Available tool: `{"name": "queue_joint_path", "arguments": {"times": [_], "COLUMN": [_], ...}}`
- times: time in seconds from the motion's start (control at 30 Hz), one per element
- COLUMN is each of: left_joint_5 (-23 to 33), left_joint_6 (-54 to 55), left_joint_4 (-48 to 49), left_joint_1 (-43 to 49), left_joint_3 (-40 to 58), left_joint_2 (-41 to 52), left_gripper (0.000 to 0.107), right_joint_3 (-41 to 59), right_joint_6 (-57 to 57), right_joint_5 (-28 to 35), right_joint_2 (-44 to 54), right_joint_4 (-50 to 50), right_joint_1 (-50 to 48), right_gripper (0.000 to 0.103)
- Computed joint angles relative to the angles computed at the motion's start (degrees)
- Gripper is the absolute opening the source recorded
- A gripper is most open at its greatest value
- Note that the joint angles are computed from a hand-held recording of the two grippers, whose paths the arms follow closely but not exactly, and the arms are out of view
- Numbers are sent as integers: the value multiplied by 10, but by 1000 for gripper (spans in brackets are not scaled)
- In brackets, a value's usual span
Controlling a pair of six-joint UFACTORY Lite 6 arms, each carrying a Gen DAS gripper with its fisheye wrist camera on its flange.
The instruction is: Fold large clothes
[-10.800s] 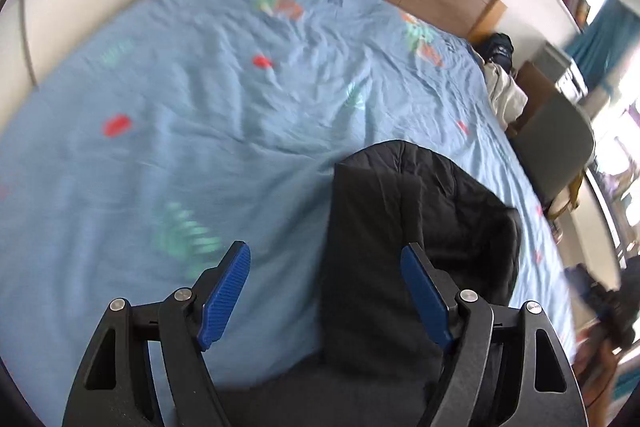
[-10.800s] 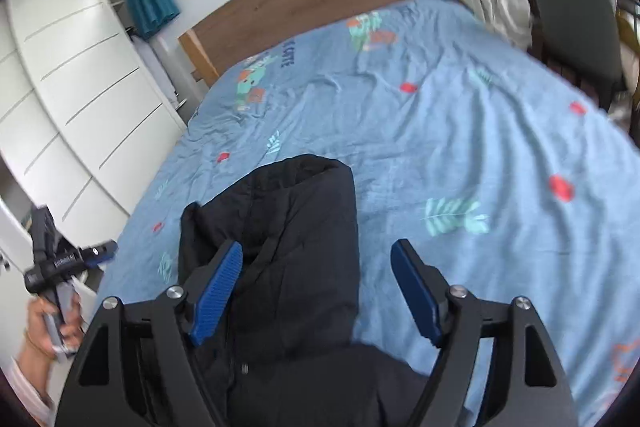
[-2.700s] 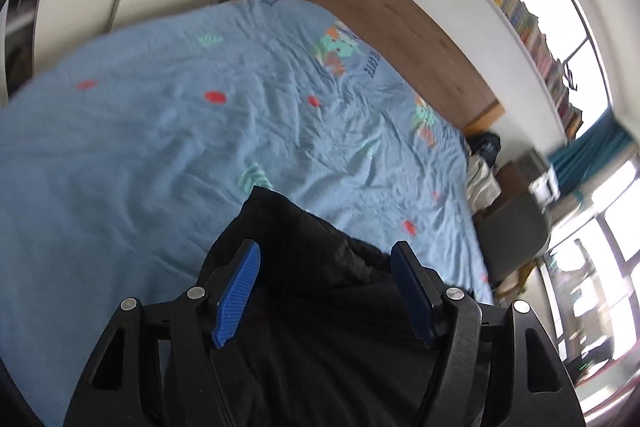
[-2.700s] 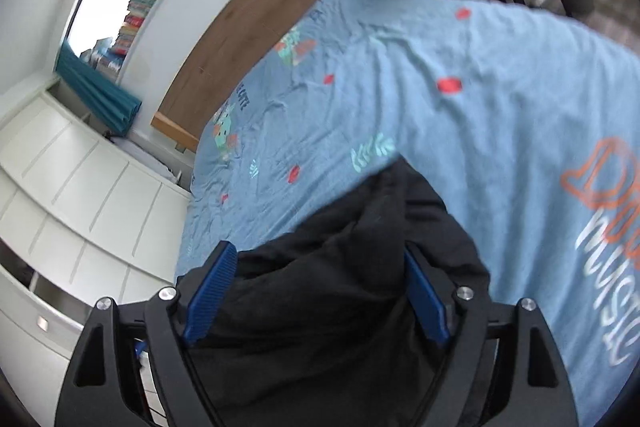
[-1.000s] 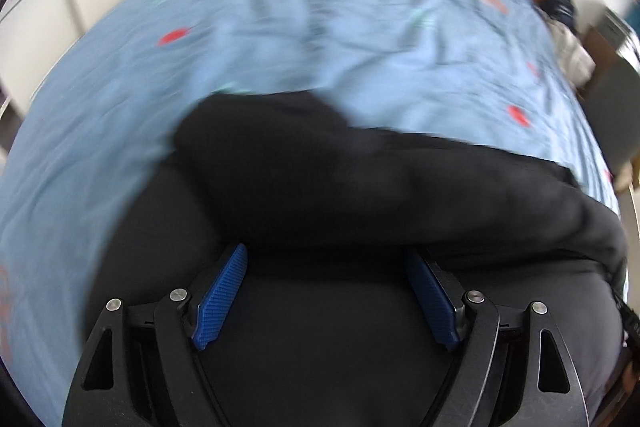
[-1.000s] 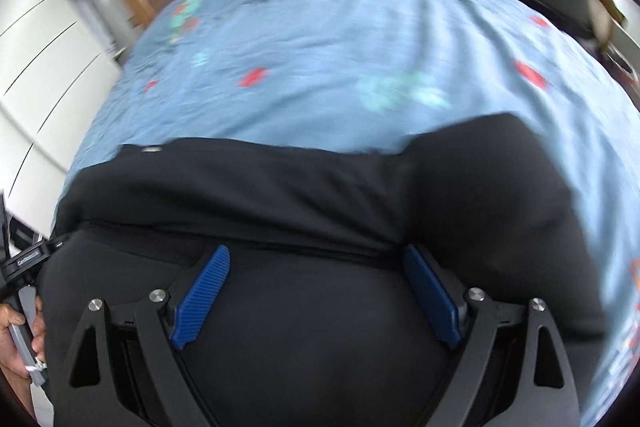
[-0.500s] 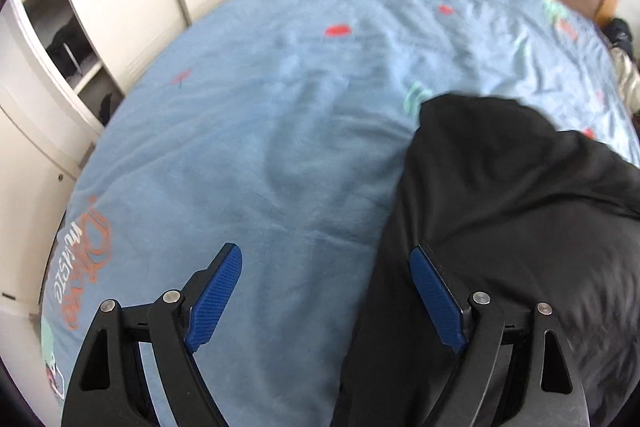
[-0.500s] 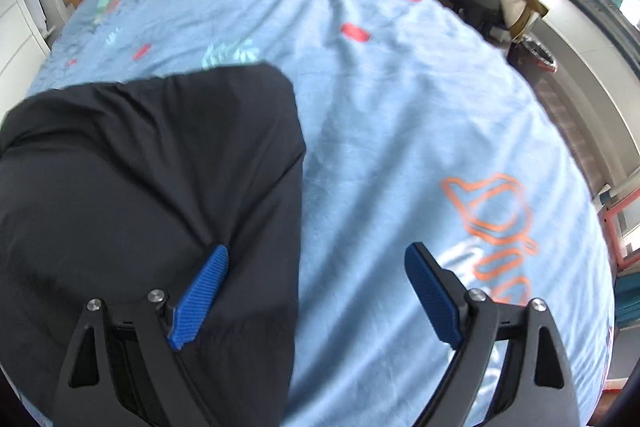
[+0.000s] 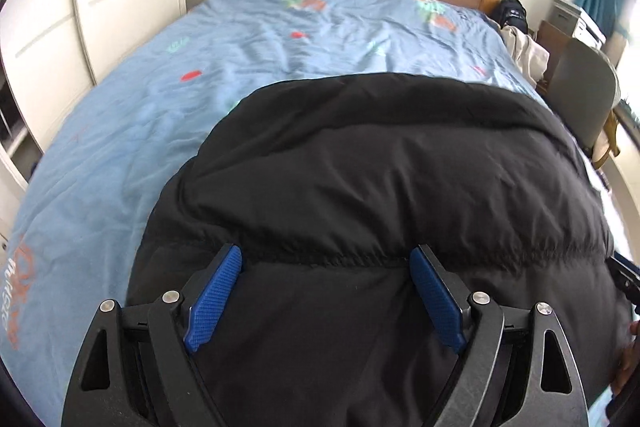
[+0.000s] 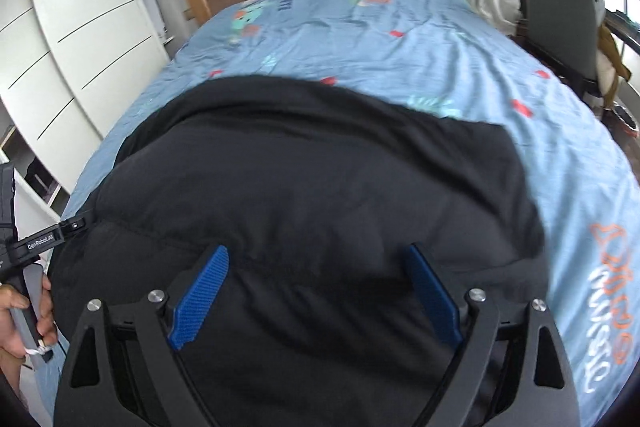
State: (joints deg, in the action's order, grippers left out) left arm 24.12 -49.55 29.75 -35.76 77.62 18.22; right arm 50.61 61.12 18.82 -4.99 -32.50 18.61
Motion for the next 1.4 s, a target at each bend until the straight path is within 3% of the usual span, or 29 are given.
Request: {"name": "queue_joint_path", "arguments": {"times": [0.17, 0.4, 0.57, 0.77, 1.1, 1.4], "left_joint_5": [-52, -48, -39, -25, 14, 52], "left_joint_6": [-164, -363, -404, -431, -412, -384], "left_joint_4": [158, 352, 394, 420, 397, 368], "left_joint_1": [-11, -29, -37, -47, -62, -81], "left_joint_3": [-83, -137, -163, -181, -181, -185], "left_joint_2": [-40, -65, -82, -93, -92, -98], "left_gripper": [85, 85, 86, 89, 97, 102], "right_joint_3": [-56, -116, -157, -199, -283, -347], "right_joint_6": [112, 83, 109, 62, -231, -453], "right_joint_5": [-61, -86, -97, -86, -50, 32], "right_joint_2": [-11, -64, -102, -154, -274, -403], "right_joint_4": [-105, -90, -111, -68, 204, 394], "right_joint_1": [-8, -48, -56, -65, -145, -240], "right_gripper": [94, 94, 94, 94, 94, 95]}}
